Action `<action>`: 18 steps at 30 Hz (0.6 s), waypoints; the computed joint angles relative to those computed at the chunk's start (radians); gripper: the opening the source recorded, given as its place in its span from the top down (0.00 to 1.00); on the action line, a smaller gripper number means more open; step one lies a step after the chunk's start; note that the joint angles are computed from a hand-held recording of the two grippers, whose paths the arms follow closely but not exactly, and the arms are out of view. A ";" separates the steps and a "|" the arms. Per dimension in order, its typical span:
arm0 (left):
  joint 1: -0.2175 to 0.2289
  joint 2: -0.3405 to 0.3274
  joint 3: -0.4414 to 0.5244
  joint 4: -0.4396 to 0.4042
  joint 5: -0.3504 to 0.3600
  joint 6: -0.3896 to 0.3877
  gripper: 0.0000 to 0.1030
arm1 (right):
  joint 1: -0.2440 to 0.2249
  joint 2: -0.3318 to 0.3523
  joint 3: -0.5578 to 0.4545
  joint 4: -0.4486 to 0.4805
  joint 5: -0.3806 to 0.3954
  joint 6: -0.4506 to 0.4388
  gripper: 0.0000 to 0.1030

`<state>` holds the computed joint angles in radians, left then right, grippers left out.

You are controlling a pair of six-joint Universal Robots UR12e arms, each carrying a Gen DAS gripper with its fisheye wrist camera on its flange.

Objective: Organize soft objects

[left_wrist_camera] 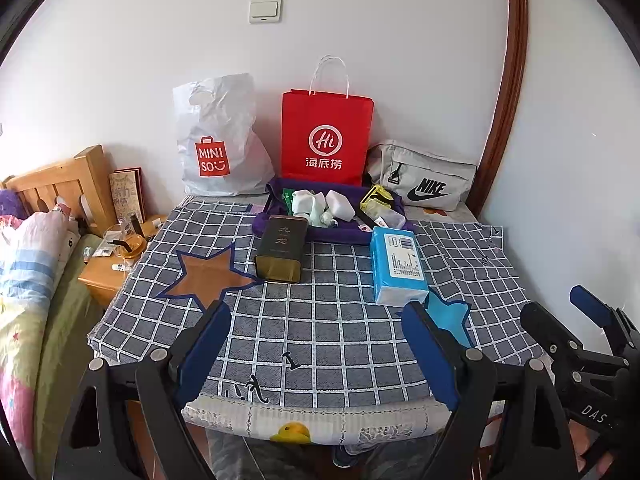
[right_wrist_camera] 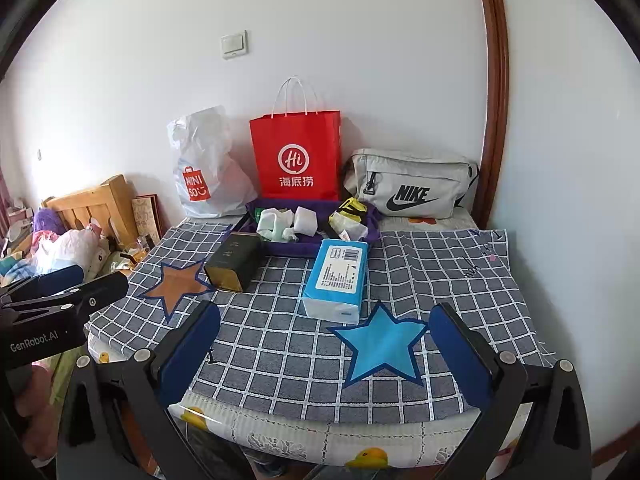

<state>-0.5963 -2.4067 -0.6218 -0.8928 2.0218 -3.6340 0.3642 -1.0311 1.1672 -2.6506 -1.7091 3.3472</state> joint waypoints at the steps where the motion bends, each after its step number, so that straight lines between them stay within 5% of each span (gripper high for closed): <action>1: 0.000 0.000 0.001 -0.001 0.000 0.001 0.16 | 0.000 -0.001 0.001 -0.002 0.000 0.001 0.00; 18: 0.000 0.003 -0.007 0.009 -0.002 0.003 0.16 | 0.002 -0.007 0.009 -0.015 -0.007 0.003 0.00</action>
<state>-0.5967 -2.4033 -0.6290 -0.8838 2.0200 -3.6308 0.3658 -1.0384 1.1763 -2.6658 -1.7161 3.3499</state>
